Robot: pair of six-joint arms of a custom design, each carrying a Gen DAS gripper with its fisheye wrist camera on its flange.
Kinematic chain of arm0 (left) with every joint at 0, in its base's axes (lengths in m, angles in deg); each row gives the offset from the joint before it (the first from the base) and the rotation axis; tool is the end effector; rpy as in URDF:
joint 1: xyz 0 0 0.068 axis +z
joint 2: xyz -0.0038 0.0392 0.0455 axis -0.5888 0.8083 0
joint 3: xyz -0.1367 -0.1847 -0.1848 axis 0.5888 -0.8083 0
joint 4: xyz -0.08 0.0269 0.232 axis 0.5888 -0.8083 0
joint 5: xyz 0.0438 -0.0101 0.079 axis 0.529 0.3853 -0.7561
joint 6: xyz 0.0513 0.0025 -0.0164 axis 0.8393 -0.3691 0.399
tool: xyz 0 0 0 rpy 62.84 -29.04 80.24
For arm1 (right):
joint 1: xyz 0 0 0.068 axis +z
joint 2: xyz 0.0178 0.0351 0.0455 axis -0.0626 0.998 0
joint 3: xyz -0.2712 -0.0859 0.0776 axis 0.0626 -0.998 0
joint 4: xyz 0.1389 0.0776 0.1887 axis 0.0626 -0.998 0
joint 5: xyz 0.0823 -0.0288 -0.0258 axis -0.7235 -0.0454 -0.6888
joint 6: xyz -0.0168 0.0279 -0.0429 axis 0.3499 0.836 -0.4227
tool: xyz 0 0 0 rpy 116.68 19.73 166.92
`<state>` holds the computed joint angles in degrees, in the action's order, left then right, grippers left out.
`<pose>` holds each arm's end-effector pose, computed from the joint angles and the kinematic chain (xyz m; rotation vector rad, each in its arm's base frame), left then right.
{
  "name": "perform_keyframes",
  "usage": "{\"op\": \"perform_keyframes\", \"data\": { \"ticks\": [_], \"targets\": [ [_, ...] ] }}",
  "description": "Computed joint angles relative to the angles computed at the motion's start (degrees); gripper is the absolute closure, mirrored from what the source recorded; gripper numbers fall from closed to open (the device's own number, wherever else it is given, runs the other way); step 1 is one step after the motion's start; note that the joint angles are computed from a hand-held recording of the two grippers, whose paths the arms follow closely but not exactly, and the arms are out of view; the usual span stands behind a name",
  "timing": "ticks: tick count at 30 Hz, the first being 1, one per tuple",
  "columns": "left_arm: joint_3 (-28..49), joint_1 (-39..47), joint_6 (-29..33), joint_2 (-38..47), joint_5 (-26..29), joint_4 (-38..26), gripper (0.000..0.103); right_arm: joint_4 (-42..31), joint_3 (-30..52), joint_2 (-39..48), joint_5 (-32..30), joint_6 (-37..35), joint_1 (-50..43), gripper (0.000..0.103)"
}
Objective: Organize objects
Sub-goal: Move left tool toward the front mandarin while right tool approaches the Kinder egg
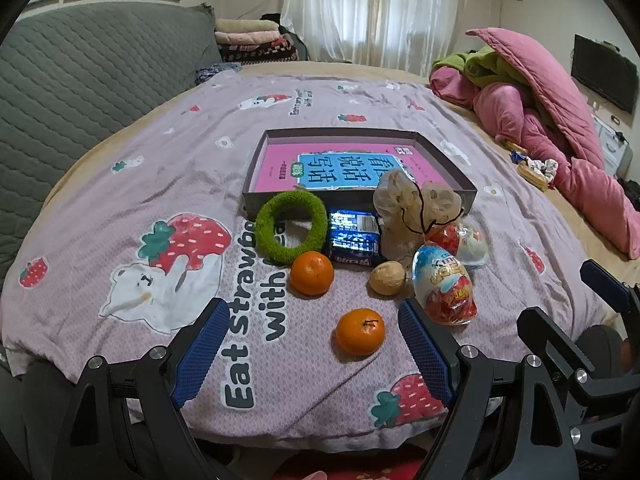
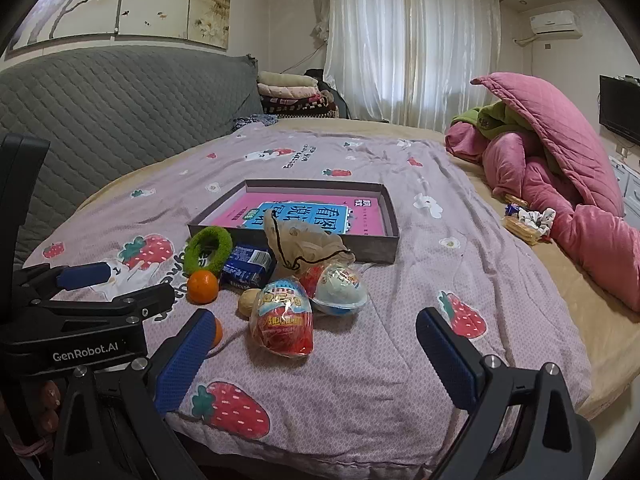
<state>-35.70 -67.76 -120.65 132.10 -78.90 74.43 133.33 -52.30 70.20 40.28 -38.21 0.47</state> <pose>0.1709 -0.0868 0.0997 -0.2178 2.3507 0.0392 0.1687 0.0206 0.1139 -0.4143 2.1389 0.2038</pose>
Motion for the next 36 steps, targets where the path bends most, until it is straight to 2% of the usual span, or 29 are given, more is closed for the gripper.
{"op": "perform_keyframes", "data": {
  "ticks": [17, 28, 36],
  "targets": [
    [-0.81, 2.77, 1.62, 5.33, 4.46, 5.36, 0.016, 3.63, 0.03, 5.62, 1.26, -0.18, 1.83, 0.002],
    [0.09, 5.23, 3.51, 13.21, 8.71, 10.31, 0.016, 6.98, 1.01, 12.61, 1.96, -0.57, 2.49, 0.002],
    [2.26, 6.44, 4.94, 19.08, 11.04, 12.08, 0.016, 6.62, 2.76, 16.05, -0.41, -0.75, 0.30, 0.002]
  ]
}}
